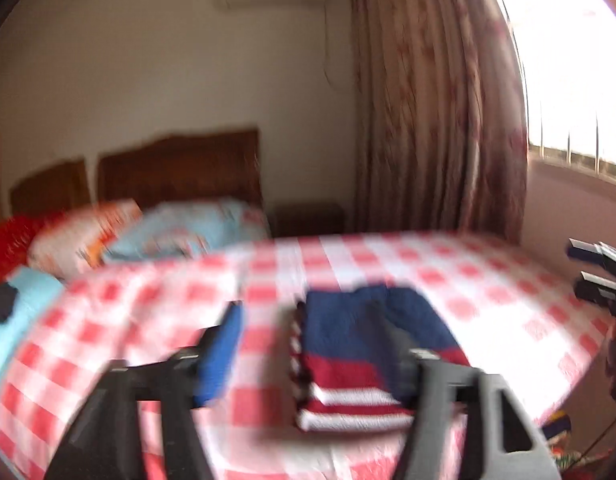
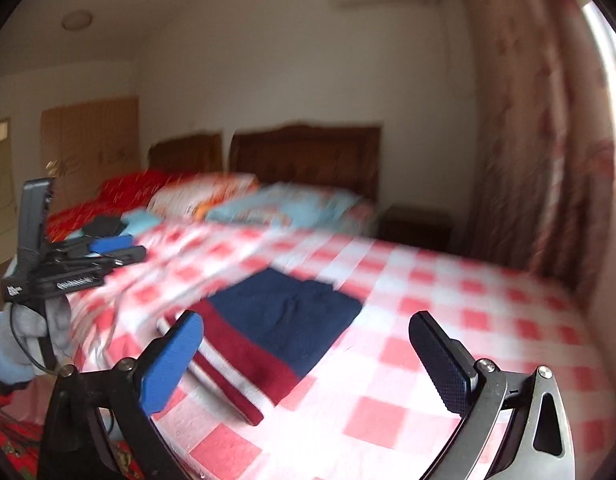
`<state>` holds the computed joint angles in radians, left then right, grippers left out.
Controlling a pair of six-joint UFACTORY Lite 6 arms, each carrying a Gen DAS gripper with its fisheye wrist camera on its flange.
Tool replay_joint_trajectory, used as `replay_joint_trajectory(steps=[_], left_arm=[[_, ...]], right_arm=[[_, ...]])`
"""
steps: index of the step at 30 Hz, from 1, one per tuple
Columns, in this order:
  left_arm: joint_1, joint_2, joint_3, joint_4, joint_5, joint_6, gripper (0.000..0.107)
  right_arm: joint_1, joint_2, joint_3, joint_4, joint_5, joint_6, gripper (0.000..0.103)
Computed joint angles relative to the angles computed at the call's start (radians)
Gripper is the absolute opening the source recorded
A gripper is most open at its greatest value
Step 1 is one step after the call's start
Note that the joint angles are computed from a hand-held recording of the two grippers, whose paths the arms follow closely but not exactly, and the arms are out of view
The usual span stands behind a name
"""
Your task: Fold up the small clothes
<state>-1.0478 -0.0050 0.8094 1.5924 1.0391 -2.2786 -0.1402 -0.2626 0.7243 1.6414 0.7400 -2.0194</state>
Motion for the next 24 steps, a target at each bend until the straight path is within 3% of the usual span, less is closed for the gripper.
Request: replay_joint_trajectory(steps=[1, 4, 7, 10, 13, 16, 24], left_arm=[[-0.050, -0.010, 0.001, -0.022, 0.093, -0.013, 0.089], [-0.113, 0.000, 0.019, -0.068, 0.194, -0.026, 0.089], [-0.133, 0.049, 0.060, -0.182, 0.152, -0.028, 0.089], [-0.188, 0.132, 0.089, -0.267, 0.140, -0.091, 0.089], [-0.206, 0.206, 0.095, -0.288, 0.051, -0.146, 0.089], [-0.173, 0.277, 0.155, -0.322, -0.031, -0.083, 0.083], [-0.187, 0.307, 0.187, -0.310, -0.020, -0.066, 0.082]], right_arm=[[-0.038, -0.030, -0.017, -0.025, 0.036, 0.025, 0.103], [-0.092, -0.093, -0.077, -0.092, 0.045, 0.100, 0.103], [-0.063, -0.166, -0.180, -0.108, -0.070, 0.140, 0.103], [-0.100, -0.202, -0.251, -0.154, -0.051, 0.167, 0.103], [-0.130, -0.212, -0.294, -0.174, -0.032, 0.145, 0.103], [-0.107, -0.182, -0.301, -0.134, -0.079, 0.113, 0.103], [-0.036, -0.143, -0.302, -0.102, -0.122, 0.111, 0.103]])
